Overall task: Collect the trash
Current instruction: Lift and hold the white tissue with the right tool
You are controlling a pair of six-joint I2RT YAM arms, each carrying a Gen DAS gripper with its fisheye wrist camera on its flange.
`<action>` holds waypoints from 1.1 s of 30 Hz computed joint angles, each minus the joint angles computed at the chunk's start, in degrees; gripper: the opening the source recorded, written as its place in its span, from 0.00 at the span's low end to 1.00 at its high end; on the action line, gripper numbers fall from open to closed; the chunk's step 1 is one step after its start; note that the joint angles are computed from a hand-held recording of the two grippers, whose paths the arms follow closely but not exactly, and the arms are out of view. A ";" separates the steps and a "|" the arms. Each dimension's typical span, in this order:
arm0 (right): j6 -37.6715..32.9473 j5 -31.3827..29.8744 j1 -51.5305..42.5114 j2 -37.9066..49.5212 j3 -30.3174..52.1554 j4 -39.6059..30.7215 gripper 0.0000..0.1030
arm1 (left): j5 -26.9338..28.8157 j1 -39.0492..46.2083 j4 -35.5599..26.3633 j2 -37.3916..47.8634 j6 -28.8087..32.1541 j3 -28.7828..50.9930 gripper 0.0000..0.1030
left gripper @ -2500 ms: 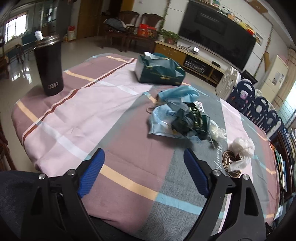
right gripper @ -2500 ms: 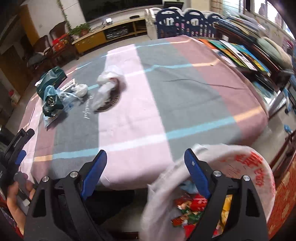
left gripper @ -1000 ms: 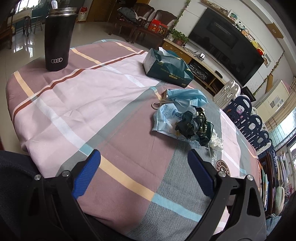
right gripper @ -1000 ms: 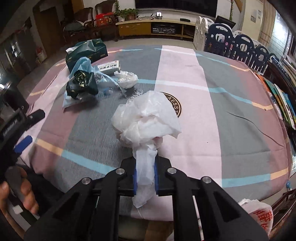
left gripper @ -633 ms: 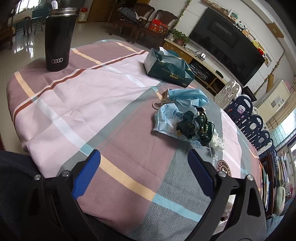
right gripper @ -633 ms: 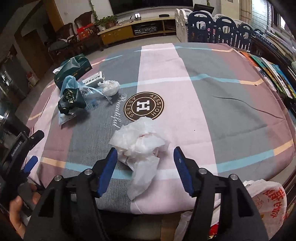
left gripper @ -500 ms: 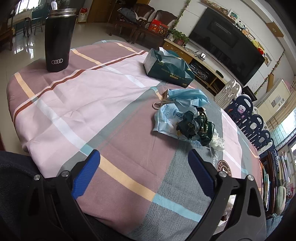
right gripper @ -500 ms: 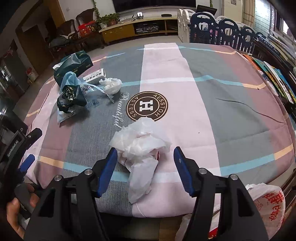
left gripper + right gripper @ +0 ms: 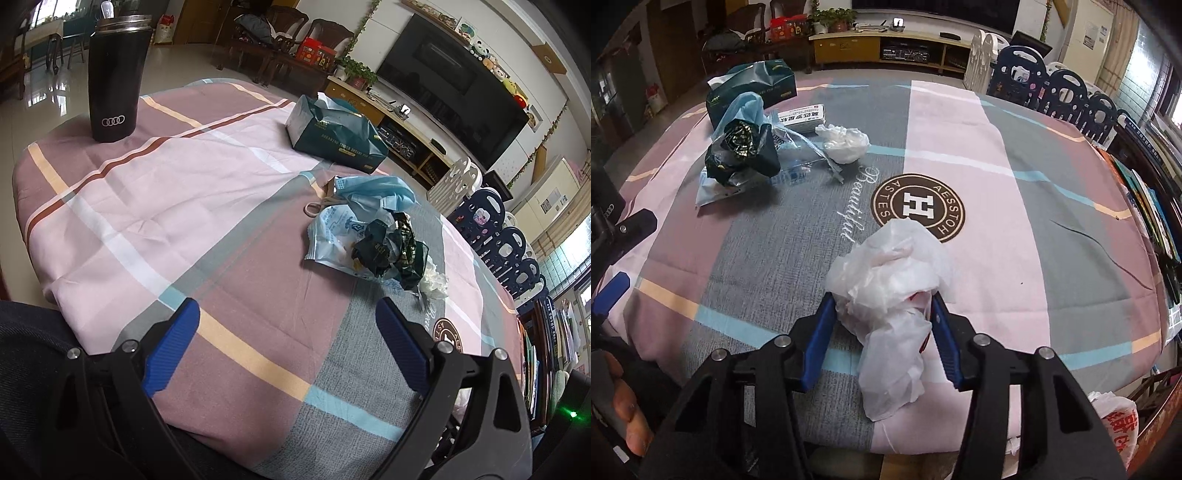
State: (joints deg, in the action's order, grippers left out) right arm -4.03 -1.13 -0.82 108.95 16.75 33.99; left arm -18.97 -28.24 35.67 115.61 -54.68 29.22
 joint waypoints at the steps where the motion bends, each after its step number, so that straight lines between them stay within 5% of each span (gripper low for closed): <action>1: -0.15 -0.22 -0.07 0.19 -0.16 0.27 0.43 | 0.02 -0.03 0.00 0.01 -0.11 0.00 0.93; 6: 0.31 -0.93 -0.09 -0.54 -1.64 1.50 0.31 | -0.10 -0.21 -0.16 0.03 -0.47 0.10 0.93; 33: 1.67 -4.69 -1.67 -2.01 -4.48 1.49 0.31 | -0.06 -0.20 -0.29 0.06 -0.46 0.17 0.93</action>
State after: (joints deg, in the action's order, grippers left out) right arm -2.37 -5.83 -2.49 106.94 12.27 35.48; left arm -19.03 -28.44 35.37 115.67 -55.15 29.39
